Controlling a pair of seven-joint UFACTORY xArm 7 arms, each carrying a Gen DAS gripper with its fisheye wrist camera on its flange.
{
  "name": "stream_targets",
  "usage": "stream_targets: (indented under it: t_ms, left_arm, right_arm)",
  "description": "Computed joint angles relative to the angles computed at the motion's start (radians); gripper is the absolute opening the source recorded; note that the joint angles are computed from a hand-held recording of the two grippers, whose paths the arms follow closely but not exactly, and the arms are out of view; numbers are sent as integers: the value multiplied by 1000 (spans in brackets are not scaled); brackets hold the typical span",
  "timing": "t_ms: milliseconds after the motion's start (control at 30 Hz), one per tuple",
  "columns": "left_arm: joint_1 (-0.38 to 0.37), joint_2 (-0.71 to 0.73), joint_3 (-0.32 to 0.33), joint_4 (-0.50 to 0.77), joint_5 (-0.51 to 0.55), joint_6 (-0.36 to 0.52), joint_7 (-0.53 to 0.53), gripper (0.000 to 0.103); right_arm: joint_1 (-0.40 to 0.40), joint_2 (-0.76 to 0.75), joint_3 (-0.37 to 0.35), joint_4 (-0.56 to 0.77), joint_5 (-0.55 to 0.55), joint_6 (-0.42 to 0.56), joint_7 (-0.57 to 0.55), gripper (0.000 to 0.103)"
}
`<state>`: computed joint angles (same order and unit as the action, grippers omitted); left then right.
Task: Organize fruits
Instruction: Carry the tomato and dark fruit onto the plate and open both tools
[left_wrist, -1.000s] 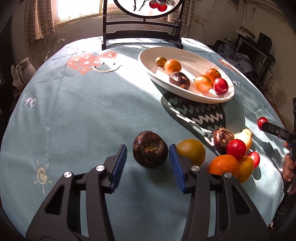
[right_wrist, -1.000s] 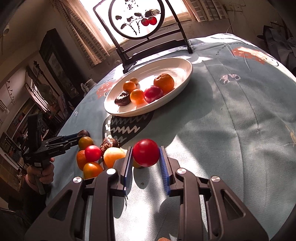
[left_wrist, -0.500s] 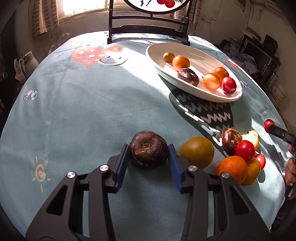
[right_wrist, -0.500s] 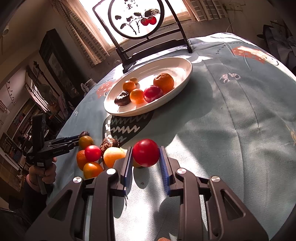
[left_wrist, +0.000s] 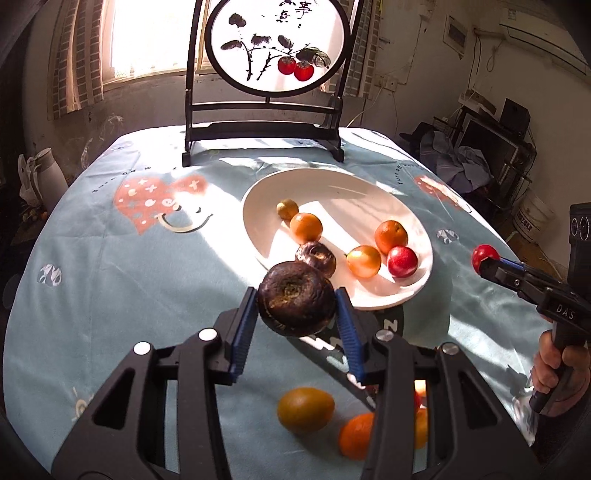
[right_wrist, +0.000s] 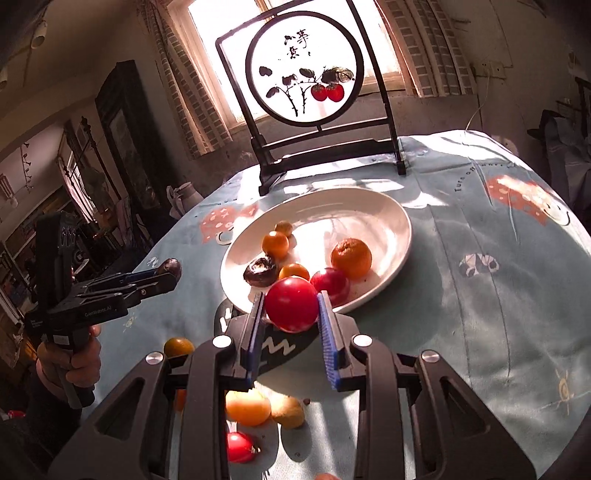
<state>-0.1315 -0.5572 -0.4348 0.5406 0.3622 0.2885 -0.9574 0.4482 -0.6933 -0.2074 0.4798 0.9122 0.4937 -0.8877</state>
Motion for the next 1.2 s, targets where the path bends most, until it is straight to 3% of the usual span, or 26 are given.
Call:
stream_targets:
  t_ms: [67,167,367,667,767,833,933,1200]
  left_arm:
    - [77,89,-54,78,54,-12,-28,43]
    - [152,211,-93,174,151,9,-92,43]
    - [133,349,-22,251,231,31,-140,43]
    - [40,414,87,285,280,56,-169,44]
    - [25,374,91,277,377,100,-275,82]
    - [9,327,91,259,438,127,-332,85]
    - [-28,255,112,206,419,100,-321,91]
    - [-25,100,49,75,342,66,-309,93]
  right_arm:
    - [54,94,-4,63,58,-65,-45,29]
    - [84,232,-7,158,124,-59,-104,29]
    - [38,391,64,254,154,-43,-129,29]
    - [-63,458,177,297,170,-23,-133,32]
    - [-91,440,204,286,169,-23,-124,54]
    - [-99,409,203,270,178,-10,-123,57]
    - [-97,349,197,236,194,2,-139,58]
    - [-38,191,181,105,160,-50,-142,58]
